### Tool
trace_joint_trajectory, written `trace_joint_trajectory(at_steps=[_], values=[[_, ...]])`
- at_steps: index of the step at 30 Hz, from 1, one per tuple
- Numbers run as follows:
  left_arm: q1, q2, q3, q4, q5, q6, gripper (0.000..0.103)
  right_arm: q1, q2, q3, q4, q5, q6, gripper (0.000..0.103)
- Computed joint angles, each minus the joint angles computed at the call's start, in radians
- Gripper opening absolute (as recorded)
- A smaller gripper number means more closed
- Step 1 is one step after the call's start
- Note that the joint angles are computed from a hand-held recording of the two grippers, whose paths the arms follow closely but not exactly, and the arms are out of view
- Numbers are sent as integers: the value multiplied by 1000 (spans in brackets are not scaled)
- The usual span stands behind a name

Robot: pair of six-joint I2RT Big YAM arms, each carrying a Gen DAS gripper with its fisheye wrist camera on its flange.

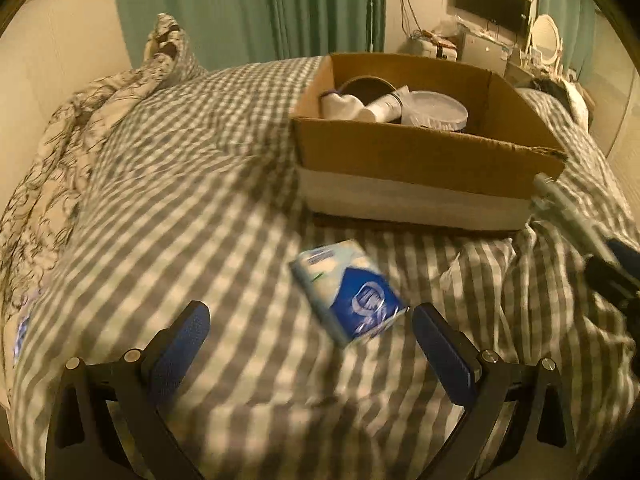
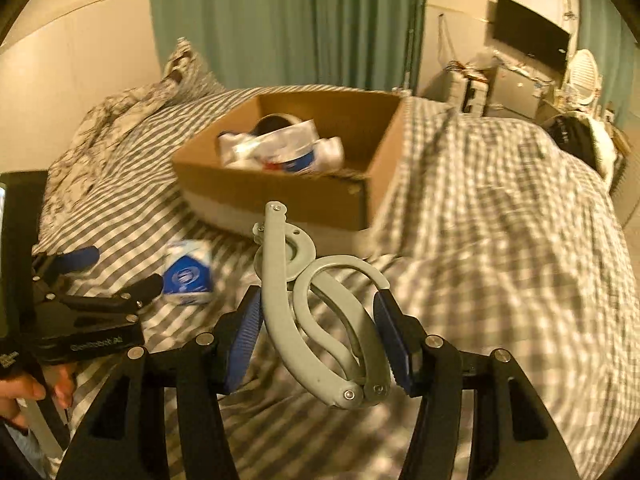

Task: Organize objects
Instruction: 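Grasp the grey hanger with the right tool while the left tool grasps the tissue pack, then drop the hanger and tissue pack into the box and open both tools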

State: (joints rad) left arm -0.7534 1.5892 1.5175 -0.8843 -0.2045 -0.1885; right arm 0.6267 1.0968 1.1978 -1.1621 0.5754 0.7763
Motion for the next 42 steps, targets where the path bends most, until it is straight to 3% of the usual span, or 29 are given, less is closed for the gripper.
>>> trace_joint_trajectory(at_steps=[7, 9, 10, 16, 25, 30, 36, 42], values=[[-23, 131, 97, -17, 10, -3, 103, -43, -18, -24, 2, -19, 15, 56], [-19, 153, 105, -33, 31, -5, 94, -43, -13, -29, 5, -25, 13, 56], [-18, 155, 101, -33, 39, -6, 80, -43, -13, -32, 7, -28, 10, 56], [-18, 96, 43, -9, 111, 16, 70, -24, -6, -31, 7, -20, 8, 56], [-27, -32, 19, 9, 168, 37, 69, 31, -26, 35, -50, 47, 8, 56], [-29, -24, 150, 0, 173, 87, 69, 13, -20, 138, -64, 93, -80, 56], [-8, 109, 414, -60, 123, 148, 69, -53, 38, 298, -8, 128, -261, 56], [5, 268, 677, -138, 139, 157, 69, -120, 120, 413, 69, 109, -373, 56]])
